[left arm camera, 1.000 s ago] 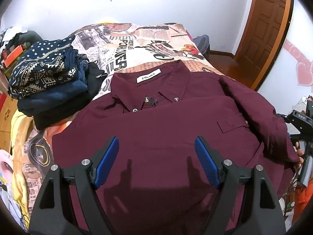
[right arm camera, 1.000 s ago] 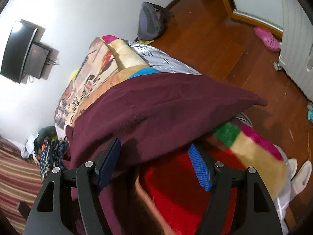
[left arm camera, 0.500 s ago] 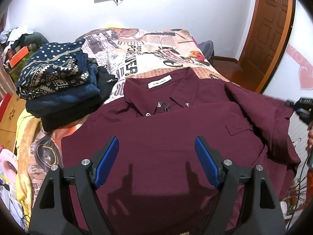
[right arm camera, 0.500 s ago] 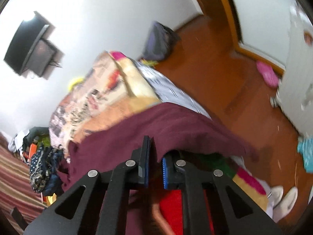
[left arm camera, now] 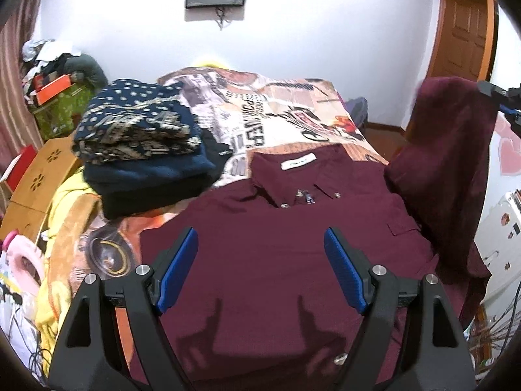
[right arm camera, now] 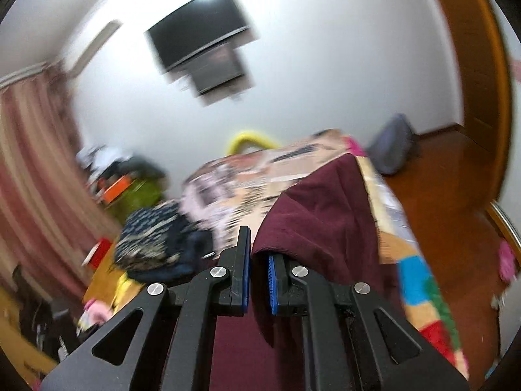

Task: Fold large clothes

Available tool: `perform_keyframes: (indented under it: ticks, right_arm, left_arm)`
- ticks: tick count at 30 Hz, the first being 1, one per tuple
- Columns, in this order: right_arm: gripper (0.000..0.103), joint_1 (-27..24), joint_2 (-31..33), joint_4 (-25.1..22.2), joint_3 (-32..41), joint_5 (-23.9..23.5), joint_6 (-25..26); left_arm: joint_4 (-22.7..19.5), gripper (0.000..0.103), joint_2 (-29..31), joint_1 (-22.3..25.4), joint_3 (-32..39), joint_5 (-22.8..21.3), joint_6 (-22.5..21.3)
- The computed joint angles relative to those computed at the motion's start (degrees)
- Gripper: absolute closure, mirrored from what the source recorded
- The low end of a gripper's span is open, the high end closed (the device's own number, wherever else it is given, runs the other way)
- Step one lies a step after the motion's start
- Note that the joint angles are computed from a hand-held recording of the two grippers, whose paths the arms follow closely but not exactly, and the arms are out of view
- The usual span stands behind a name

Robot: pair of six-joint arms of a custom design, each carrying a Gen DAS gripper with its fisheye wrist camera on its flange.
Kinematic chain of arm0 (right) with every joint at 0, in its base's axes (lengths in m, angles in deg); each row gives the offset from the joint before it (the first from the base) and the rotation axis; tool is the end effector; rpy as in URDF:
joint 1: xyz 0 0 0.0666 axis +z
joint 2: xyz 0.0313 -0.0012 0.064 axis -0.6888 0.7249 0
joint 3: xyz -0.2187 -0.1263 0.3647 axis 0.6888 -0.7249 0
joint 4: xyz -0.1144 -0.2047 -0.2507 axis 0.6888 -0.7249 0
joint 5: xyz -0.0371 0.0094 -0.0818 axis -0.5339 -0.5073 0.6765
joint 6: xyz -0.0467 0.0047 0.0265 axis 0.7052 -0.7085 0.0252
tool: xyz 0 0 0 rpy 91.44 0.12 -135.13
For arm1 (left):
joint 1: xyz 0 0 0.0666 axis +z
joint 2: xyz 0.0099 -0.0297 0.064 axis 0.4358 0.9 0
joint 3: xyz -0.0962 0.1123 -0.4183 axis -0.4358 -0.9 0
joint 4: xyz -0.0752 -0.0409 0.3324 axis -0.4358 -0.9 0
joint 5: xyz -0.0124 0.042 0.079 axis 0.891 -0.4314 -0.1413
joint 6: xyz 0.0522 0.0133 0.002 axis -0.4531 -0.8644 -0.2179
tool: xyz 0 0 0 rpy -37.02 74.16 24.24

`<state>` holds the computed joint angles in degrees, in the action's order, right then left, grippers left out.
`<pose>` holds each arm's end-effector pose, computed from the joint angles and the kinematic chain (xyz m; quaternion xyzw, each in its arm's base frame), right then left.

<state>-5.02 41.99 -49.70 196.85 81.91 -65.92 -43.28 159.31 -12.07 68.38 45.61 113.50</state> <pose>0.3811 0.3075 0.6472 -0.1411 0.8420 0.3053 0.4218 0.3250 -0.2299 0.5316 -0.1167 0.9073 0.0002 0.4039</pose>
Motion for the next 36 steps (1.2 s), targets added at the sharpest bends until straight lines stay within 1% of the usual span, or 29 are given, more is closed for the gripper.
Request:
perform_keyframes:
  ticks: [3, 6, 8, 11, 12, 14, 15, 18, 21, 22, 24, 26, 28, 29, 33, 36]
  right_arm:
    - [0.095, 4.1, 3.1, -1.5, 1.9, -1.9, 1.9]
    - [0.096, 7.9, 6.5, -4.4, 3.0, -3.7, 4.1]
    - [0.096, 9.9, 9.0, -7.3, 4.1, -5.5, 5.3]
    - [0.096, 12.0, 11.7, -10.8, 4.5, -6.7, 6.5]
    - [0.096, 12.4, 12.5, -12.4, 4.5, -7.1, 7.3]
    - [0.096, 13.3, 12.4, -14.9, 3.7, -6.0, 8.6]
    - [0.096, 13.4, 12.2, -15.5, 3.3, -5.5, 9.4]
    - [0.096, 12.5, 10.8, -15.4, 1.9, -5.2, 9.5]
    - [0.095, 10.9, 8.8, -14.6, 0.9, -2.3, 8.7]
    - [0.094, 10.0, 7.8, -14.1, 0.4, -1.1, 8.7]
    - [0.086, 8.6, 6.0, -13.5, -0.7, 0.8, 8.3]
    - [0.068, 6.9, 3.4, -11.6, -3.1, 3.2, 8.4]
    - [0.059, 5.8, 1.5, -9.8, -5.1, 6.4, 8.8]
    - [0.056, 5.1, 0.3, -9.3, -6.1, 8.6, 9.3]
    - [0.05, 2.6, -2.1, -9.2, -8.2, 13.5, 10.3]
    - [0.047, 0.4, -4.0, -8.7, -10.7, 15.1, 9.9]
  left_arm:
    - [-0.5, 0.024, -2.1, 0.4, -1.6, -0.9, 1.2]
    - [-1.2, 0.024, -4.0, 0.7, -3.2, -1.9, 2.7]
    - [-1.6, 0.024, -5.2, 0.9, -4.3, -2.3, 3.7]
    - [-2.9, 0.024, -6.5, 1.0, -5.5, -2.6, 5.3]
    - [-3.3, 0.024, -6.8, 0.9, -5.8, -2.5, 5.8]
    - [-3.9, 0.024, -7.0, 0.8, -6.2, -2.6, 6.2]
    - [-4.2, 0.024, -7.0, 0.6, -6.2, -2.7, 6.2]
    - [-4.7, 0.024, -6.4, 0.3, -5.9, -2.6, 5.6]
    - [-4.6, 0.024, -5.1, -0.1, -4.7, -2.4, 4.1]
    - [-4.5, 0.024, -4.6, -0.3, -4.2, -2.3, 3.6]
    - [-4.2, 0.024, -3.1, -0.8, -2.7, -2.1, 1.9]
    - [-3.8, 0.024, -1.5, -1.3, -1.1, -2.0, 0.2]
    - [-3.4, 0.024, 0.7, -1.7, 0.9, -1.4, -2.2]
    - [-3.2, 0.024, 1.5, -1.8, 1.6, -1.1, -3.1]
    - [-2.6, 0.024, 6.2, -2.2, 5.6, 1.0, -7.2]
    - [-2.8, 0.024, 9.6, -2.3, 8.1, 3.1, -9.4]
